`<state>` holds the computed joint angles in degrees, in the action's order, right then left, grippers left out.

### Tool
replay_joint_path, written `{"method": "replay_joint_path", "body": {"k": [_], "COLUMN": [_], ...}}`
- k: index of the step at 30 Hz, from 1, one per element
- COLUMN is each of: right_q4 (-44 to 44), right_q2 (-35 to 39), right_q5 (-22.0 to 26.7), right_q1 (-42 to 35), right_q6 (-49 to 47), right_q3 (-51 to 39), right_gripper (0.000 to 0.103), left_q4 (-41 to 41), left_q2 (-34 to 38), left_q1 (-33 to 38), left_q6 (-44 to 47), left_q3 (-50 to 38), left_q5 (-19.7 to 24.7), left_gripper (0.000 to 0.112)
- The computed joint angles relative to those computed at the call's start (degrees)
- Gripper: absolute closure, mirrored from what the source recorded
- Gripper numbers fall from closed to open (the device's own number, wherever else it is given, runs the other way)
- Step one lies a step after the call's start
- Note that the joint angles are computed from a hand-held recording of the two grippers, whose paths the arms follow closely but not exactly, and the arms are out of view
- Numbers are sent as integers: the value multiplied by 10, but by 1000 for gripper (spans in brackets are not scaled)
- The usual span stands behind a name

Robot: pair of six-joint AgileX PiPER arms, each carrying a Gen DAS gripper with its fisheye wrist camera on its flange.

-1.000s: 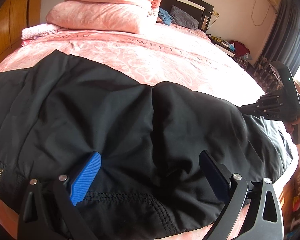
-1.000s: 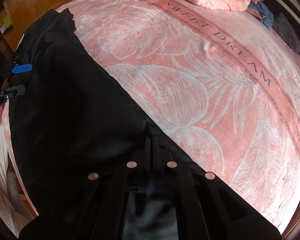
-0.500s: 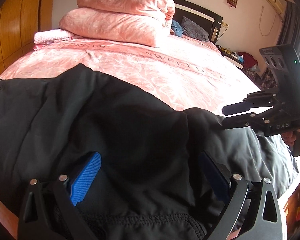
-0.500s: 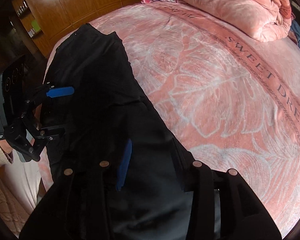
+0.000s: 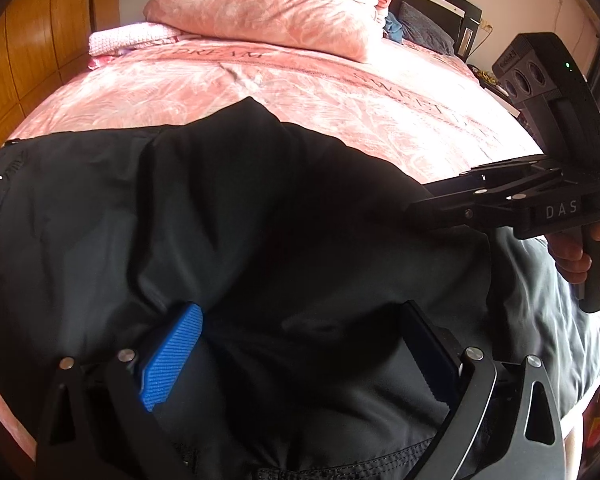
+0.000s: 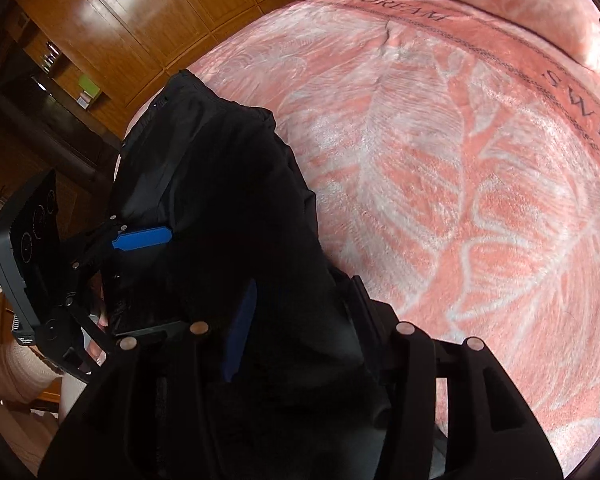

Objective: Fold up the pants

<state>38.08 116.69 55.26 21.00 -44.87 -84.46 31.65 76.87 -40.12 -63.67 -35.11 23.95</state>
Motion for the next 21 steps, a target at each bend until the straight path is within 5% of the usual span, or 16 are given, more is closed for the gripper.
{"method": "replay_joint_path", "body": {"k": [3, 6, 9, 13, 21], "right_q4": [-4, -22, -71, -48, 23], "right_q2": [-16, -35, -32, -82, -367], "right_q5": [-33, -69, -97, -130, -197], "right_q1": [19, 26, 45, 36, -4], "right_q6": [-20, -2, 38, 38, -1], "right_q3": [11, 31, 44, 105, 399], "right_gripper": [93, 93, 90, 66, 65], "left_q4": [-7, -18, -5, -14, -22], "left_q2": [-9, -11, 1, 1, -87], "left_q1": [-3, 2, -11, -29, -60], "left_q6": [1, 11, -5, 0, -9], "left_q3": [5, 5, -4, -17, 7], "left_q5": [3, 1, 16, 51, 129], "left_gripper": [13, 13, 13, 13, 13]}}
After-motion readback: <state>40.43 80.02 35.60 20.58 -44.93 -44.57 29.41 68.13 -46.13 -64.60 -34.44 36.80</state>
